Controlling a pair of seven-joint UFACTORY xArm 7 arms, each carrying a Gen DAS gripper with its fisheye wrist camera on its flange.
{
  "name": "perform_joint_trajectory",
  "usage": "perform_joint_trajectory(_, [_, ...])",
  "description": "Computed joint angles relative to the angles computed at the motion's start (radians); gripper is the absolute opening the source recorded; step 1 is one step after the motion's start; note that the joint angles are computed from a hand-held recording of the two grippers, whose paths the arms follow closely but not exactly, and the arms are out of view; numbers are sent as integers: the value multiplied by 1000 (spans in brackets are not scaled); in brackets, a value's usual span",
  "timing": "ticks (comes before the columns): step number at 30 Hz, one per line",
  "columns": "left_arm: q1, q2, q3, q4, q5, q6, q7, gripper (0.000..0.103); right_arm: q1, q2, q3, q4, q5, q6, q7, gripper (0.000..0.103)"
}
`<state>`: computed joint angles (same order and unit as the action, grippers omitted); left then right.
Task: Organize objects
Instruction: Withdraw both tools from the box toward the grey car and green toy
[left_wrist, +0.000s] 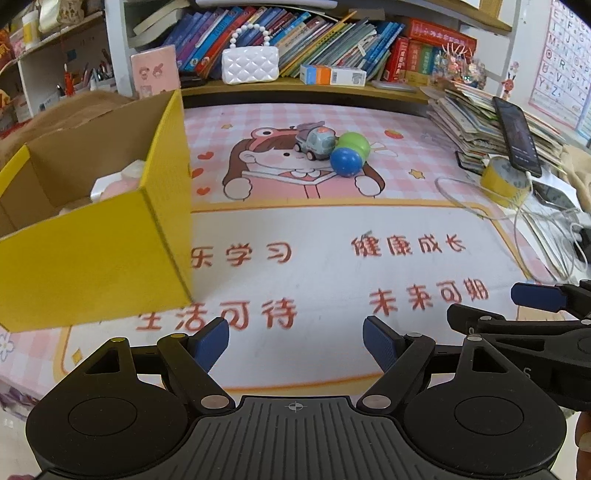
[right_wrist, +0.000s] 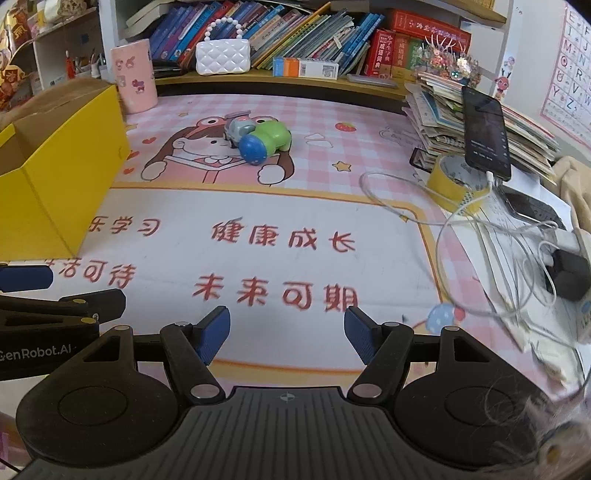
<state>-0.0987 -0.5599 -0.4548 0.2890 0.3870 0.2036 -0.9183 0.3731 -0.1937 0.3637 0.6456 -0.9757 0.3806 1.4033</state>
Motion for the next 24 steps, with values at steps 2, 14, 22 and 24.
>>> perform_joint_trajectory(2, [35,28,-29,28,16,-2,-20,82,-12,16,-16,10,-10,-23,-16,66])
perform_joint_trajectory(14, [203,183,-157,209,248,43,-253,82,-76,90,-99,67,-66,-150,-106,66])
perform_joint_trajectory(22, [236,289,-171,330,460,119,-422,82,-96,158,-157,133,-99,-219,-148,66])
perform_joint_trajectory(24, [231,314,-163,354,501,138,-456,82,-96,177,-173,153,-110,-233,-156,66])
